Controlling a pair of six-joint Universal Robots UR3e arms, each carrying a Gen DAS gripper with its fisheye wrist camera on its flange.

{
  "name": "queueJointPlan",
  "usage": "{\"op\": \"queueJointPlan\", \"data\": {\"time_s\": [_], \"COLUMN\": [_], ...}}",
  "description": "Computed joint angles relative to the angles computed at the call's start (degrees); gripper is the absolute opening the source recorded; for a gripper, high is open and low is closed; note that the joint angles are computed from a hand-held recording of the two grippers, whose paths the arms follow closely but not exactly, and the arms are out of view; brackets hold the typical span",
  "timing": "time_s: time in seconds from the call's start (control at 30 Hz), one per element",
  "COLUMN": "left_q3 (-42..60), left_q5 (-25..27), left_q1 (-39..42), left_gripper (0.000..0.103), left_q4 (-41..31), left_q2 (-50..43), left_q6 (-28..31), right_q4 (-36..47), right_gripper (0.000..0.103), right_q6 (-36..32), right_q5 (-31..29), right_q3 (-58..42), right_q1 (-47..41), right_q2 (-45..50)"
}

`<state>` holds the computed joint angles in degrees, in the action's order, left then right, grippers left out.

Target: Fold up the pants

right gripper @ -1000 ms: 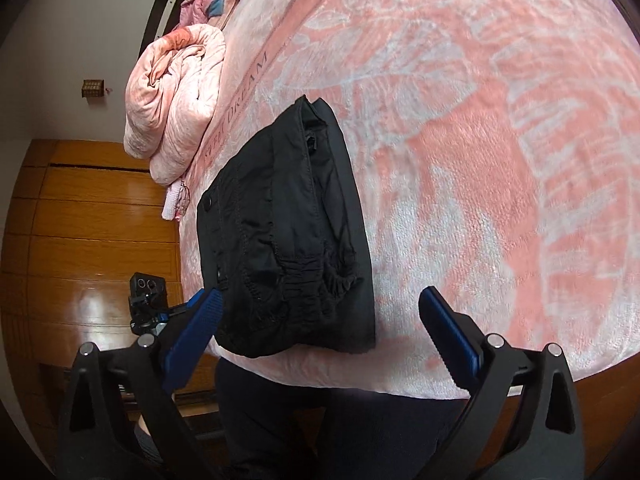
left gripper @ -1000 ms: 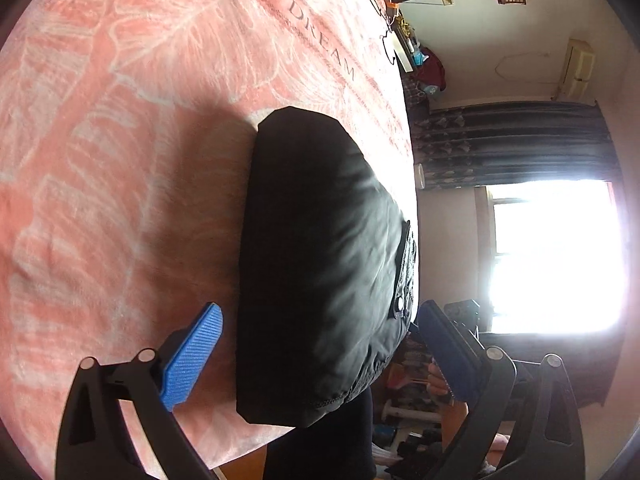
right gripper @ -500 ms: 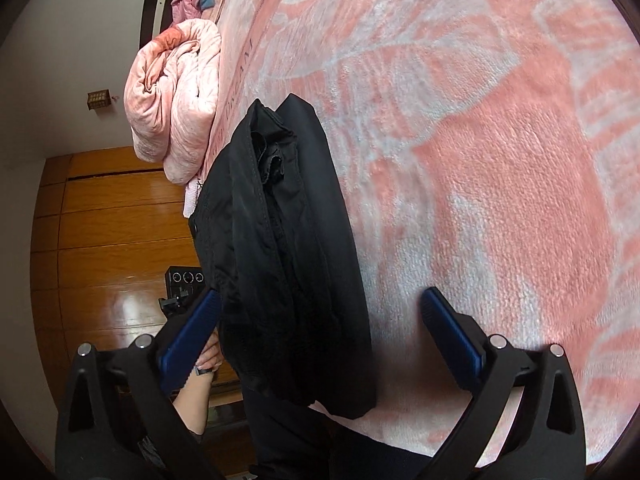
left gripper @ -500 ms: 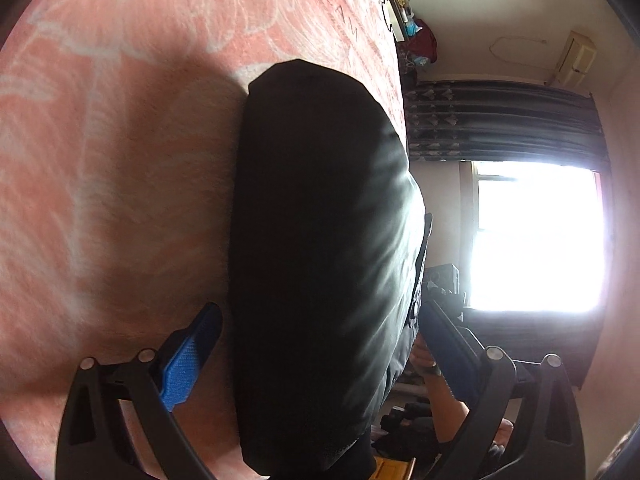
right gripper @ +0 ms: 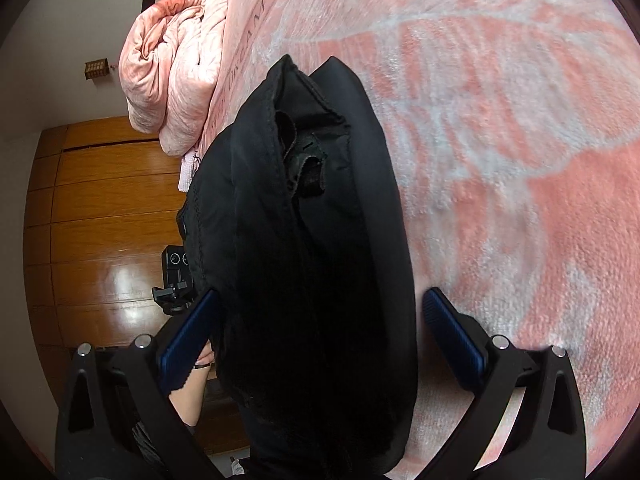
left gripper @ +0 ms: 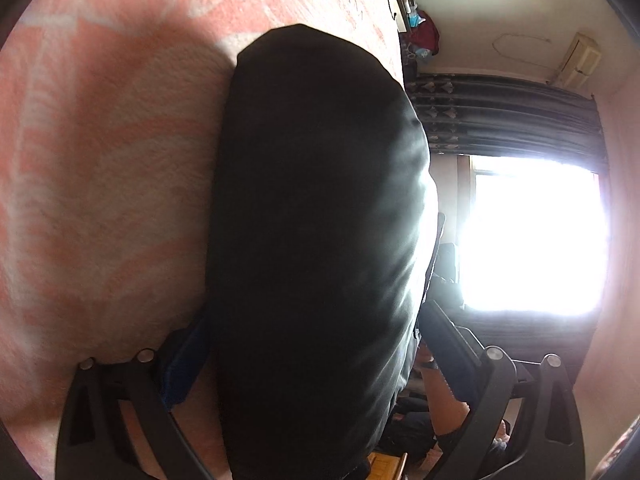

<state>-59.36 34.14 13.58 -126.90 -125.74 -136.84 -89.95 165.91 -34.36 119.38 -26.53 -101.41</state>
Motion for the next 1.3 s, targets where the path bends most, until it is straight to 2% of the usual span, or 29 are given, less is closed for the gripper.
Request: {"op": "queueJointPlan", "data": {"time_s": [0.13,0.2,0.23,0.27,0.3,0.37,0.47,0.6,0.63,0.8,0.9,1.1,1.3], "left_q3": [1.1,0.3,-0.9,-2.4,-3.2,-1.4,-2.8,-3.8,-5.8,-6.6,-7.2,-5.5,2.5], "left_q5": [0.1,1.1,1.1,1.1,0.9,0.9,1.3,1.2,1.8,2.5,3.9,4.7,5.2], "left_q1": [-1.1,-2.0,-2.1,-2.1,-2.0,-1.4,-2.0,-2.0,-0.9,-0.2,1.9,5.9,9.2], "left_gripper": [0.096,0.078,0.073,0.065,0.059,0.053,0.046,0.038,0.037,0.035,0.034,0.034,0.034], "left_q4": [0.3,3.8,5.6,7.1,7.9,7.2,11.0,12.6,11.6,11.3,9.2,3.4,-1.0], "left_q2": [-0.5,0.0,0.6,1.5,2.1,1.1,1.8,3.2,5.3,7.9,9.6,12.2,9.2], "left_q6": [-0.7,-3.8,-5.2,-5.7,-6.0,-5.9,-8.0,-9.3,-7.8,-8.1,-5.9,-2.0,-0.4], "right_q4": [-3.4,-7.1,-9.2,-10.1,-10.3,-9.1,-7.9,-8.0,-8.7,-9.5,-10.9,-16.3,-20.9], "right_gripper": [0.101,0.1,0.095,0.085,0.08,0.063,0.053,0.047,0.046,0.044,0.043,0.043,0.043], "right_q6": [0.5,2.7,4.0,4.8,4.8,4.0,4.3,6.7,7.7,11.1,13.8,19.4,23.6], "right_q5": [2.4,1.9,1.3,0.7,0.8,1.2,0.8,1.0,1.0,0.9,0.4,-0.1,-1.2], "right_q3": [0.6,0.5,0.7,0.6,1.1,1.7,1.2,0.5,0.3,-2.1,-5.1,-13.1,-24.1], "right_q1": [1.8,3.8,4.7,5.2,5.1,4.3,4.4,5.0,5.4,7.2,9.6,15.0,20.2], "right_q2": [1.3,1.6,1.2,0.9,0.2,-1.6,-4.2,-6.4,-6.6,-7.3,-5.7,1.1,11.8]}}
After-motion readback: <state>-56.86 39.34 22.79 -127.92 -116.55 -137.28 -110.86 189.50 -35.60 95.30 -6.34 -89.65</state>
